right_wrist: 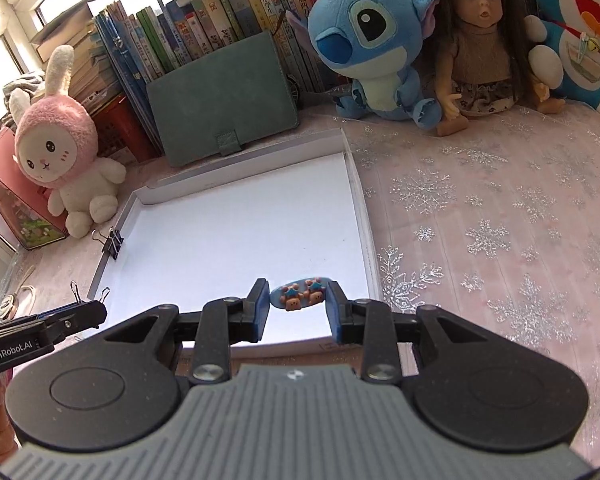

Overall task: Organize rigid objects
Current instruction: 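Carry the binder clip into the tray and open the left tool while the right tool releases the toy there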

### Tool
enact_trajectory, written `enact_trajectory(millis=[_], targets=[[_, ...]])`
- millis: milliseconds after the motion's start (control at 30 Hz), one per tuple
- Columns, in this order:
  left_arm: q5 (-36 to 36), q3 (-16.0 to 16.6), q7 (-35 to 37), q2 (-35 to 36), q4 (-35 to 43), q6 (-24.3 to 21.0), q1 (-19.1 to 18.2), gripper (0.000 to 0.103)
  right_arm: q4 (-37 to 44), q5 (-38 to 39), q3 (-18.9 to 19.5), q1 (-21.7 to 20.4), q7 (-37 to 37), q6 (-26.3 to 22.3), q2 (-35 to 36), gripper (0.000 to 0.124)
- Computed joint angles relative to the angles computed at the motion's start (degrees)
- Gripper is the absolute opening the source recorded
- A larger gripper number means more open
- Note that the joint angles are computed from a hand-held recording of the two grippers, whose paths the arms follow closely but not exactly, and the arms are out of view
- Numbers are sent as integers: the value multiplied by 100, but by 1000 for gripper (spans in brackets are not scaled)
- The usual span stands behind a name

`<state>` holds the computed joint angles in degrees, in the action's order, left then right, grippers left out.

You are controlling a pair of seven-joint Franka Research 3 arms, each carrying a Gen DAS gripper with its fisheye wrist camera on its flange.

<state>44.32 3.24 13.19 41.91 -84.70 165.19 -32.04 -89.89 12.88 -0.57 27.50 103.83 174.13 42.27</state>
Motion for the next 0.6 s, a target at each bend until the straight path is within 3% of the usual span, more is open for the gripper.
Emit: enact_trajectory(millis=[200, 367, 600], targets=[[-751, -465, 906, 710, 1098, -718, 339, 29, 1266, -334, -273, 160, 321, -1034, 669, 36], [-1220, -557, 1414, 1231, 1919, -1177, 379, 29, 2122, -684, -390, 222, 687, -1559, 1166, 36], [-1519, -508, 1765, 1628, 2447, -1438, 306, 29, 2811, -1079, -383, 239, 776, -2022, 1603, 36]])
